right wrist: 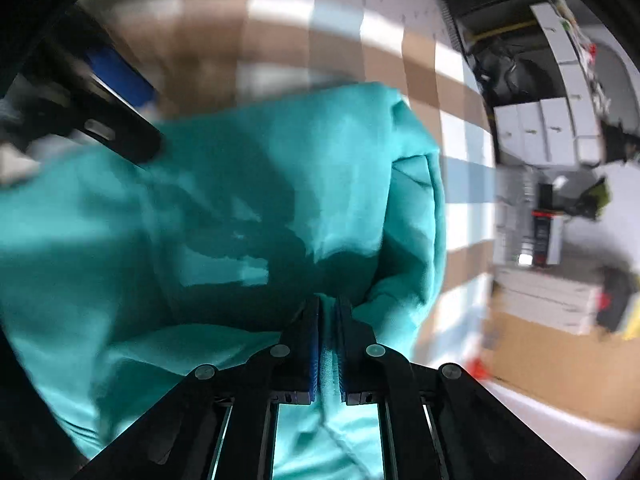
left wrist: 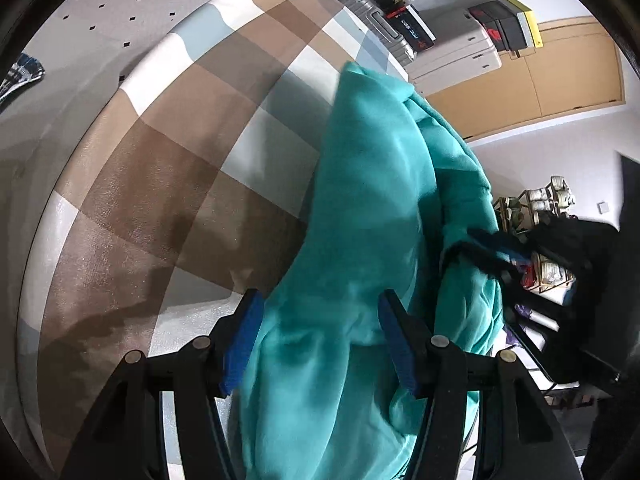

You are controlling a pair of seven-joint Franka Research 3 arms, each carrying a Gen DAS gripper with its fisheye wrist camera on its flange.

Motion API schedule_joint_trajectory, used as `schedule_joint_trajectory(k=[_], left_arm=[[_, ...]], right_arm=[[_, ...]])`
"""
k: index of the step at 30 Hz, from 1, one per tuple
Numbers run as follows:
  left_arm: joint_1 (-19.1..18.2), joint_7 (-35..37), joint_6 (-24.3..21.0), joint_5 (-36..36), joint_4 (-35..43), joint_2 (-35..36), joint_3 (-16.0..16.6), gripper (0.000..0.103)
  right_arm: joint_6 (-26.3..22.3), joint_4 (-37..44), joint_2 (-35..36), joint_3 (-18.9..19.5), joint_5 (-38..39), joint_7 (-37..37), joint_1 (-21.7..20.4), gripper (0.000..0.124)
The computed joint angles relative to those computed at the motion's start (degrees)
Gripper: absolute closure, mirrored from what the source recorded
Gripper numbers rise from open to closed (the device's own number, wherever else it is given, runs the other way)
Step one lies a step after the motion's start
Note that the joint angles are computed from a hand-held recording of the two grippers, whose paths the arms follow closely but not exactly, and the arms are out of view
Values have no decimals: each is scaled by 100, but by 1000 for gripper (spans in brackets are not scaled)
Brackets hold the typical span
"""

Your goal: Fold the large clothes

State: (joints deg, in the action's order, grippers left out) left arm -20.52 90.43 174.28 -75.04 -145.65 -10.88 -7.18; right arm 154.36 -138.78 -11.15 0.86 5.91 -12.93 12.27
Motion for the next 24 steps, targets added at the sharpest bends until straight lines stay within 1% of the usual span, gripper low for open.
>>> schedule_joint_trajectory(k=[1, 3, 5, 6, 7, 8, 9, 12, 13, 15, 17, 18, 19, 20, 21, 22, 23, 24], left_arm=[[20, -89, -13, 111, 3, 24, -21, 49], [45, -259, -7, 290, 13, 87, -41, 49], [96, -487, -63, 581, 28, 159, -40, 49], [117, -584, -89, 715, 42, 203, -39, 49], [122, -625, -106, 785, 56, 238, -33, 49], [114, -582, -132, 778, 85, 275, -14, 49], [133, -666, -41, 898, 77, 287, -57, 49], [134, -810, 80, 1173, 99, 347, -75, 49], [142, -888, 108, 1294, 106, 365, -76, 49], [153, -1060, 137, 1534, 92, 370, -73, 49], [134, -1169, 181, 1690, 93, 392, -45, 49], [138, -1283, 201, 1811, 90, 403, -50, 49], [140, -1376, 204, 1918, 81, 406, -42, 49], [162, -1532, 205, 2087, 70, 408, -50, 49], [154, -1634, 218, 2190, 53, 410, -46, 49], [130, -1667, 218, 2234, 52, 414, -15, 49], [72, -1596, 225, 2155, 56, 414, 38, 49], [17, -1529, 244, 2067, 67, 424, 70, 49]], right_arm=[[-435, 144, -25, -108, 368, -308, 52, 117], [-888, 258, -56, -295, 760, -561, 94, 116], [-1298, 406, -47, -378, 1079, -801, 43, 116], [-1609, 489, -59, -369, 1133, -783, -2, 115], [-1941, 596, -41, -372, 1113, -766, -70, 114], [-2140, 627, -51, -368, 1091, -786, -126, 114], [-2152, 458, -150, -295, 1033, -697, -162, 114], [-2145, 379, -101, -185, 616, -395, -310, 114], [-2236, 406, -87, -178, 566, -310, -330, 114], [-2571, 547, -60, -180, 497, -147, -368, 116], [-3436, 869, 69, -189, 223, 189, -401, 119], [-3517, 785, 4, -148, 24, 159, -446, 122], [-3279, 597, -110, -152, -88, -98, -452, 118], [-2897, 405, -161, -133, -281, -122, -467, 118], [-2835, 413, -89, -64, -419, 257, -529, 119], [-3015, 563, -17, -107, -261, 332, -516, 119], [-2973, 568, -62, -172, 6, 211, -480, 117], [-2947, 576, -158, -268, 442, -8, -426, 114]])
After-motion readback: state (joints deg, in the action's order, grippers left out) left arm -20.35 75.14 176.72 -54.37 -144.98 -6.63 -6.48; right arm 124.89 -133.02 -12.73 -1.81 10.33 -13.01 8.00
